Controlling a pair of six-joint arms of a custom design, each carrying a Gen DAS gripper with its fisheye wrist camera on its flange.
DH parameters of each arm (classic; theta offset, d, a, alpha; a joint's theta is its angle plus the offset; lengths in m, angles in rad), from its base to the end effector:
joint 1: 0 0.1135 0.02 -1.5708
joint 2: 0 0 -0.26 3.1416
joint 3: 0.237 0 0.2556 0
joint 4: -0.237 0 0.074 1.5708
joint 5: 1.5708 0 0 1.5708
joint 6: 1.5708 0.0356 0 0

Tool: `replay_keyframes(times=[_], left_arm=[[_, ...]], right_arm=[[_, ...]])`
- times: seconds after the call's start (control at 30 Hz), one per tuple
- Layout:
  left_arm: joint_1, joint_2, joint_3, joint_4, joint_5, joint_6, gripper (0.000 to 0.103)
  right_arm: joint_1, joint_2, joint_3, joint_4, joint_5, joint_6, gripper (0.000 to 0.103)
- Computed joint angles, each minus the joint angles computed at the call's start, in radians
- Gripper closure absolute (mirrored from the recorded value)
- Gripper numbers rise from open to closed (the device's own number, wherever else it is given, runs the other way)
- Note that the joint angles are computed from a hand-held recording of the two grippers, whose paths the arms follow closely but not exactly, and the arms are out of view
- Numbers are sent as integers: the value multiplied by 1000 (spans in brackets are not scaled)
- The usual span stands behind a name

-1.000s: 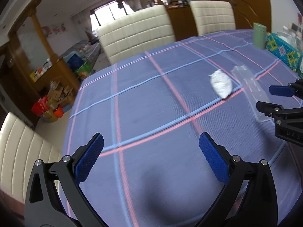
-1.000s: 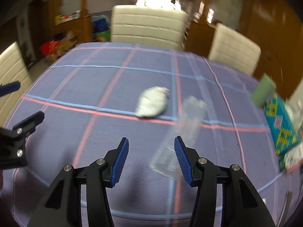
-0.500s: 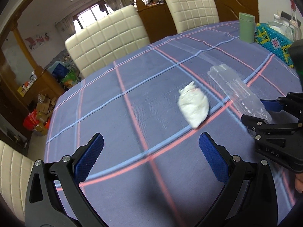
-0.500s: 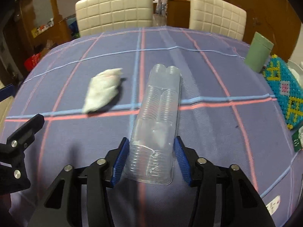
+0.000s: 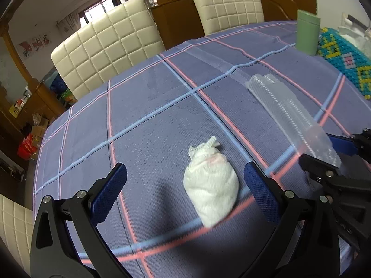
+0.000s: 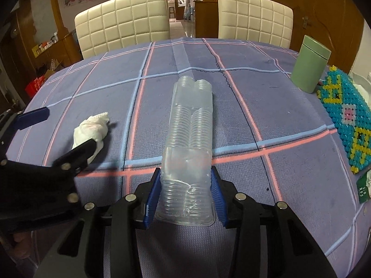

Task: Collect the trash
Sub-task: 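Grasp the white tissue with the left tool while the right tool grasps the clear cup stack, then carry the white tissue and clear cup stack over the bin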

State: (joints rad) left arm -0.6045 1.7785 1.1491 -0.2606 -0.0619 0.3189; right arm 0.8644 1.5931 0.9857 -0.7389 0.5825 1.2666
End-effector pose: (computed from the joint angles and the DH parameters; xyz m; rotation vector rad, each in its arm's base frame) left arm 0.3129 -0.2134 0.1851 1.0712 2.2135 -0.0486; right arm 0.2013 0.2057 0.1798 0.5879 2.4567 -0.1173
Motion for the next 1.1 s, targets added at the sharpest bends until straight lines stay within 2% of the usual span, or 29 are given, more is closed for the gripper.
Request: replay_keyframes(times=[0.17,0.23,0.3,0.37,0.57,0.77,1.1], left_arm=[[29,48,30,-24,13,-4,4],[41,36,9,-4,33,9,15],[55,28,13,-45,93,33,50],[51,13,4,-52,83,43,70],[88,-87,-65,-69,128,90,72],[195,-229,-159,-90,173,156,72],[459,-419,-236,-170,289,288,72]], right_arm=[[15,17,15,8,7,-10,63],[17,30,29,8,7,-18,63],[21,40,42,8,3,-22,63],[32,54,62,-3,5,-22,63],[80,78,128,-59,27,-13,63],[141,131,241,-140,46,-12,63],[244,339,609,-303,95,-46,63]])
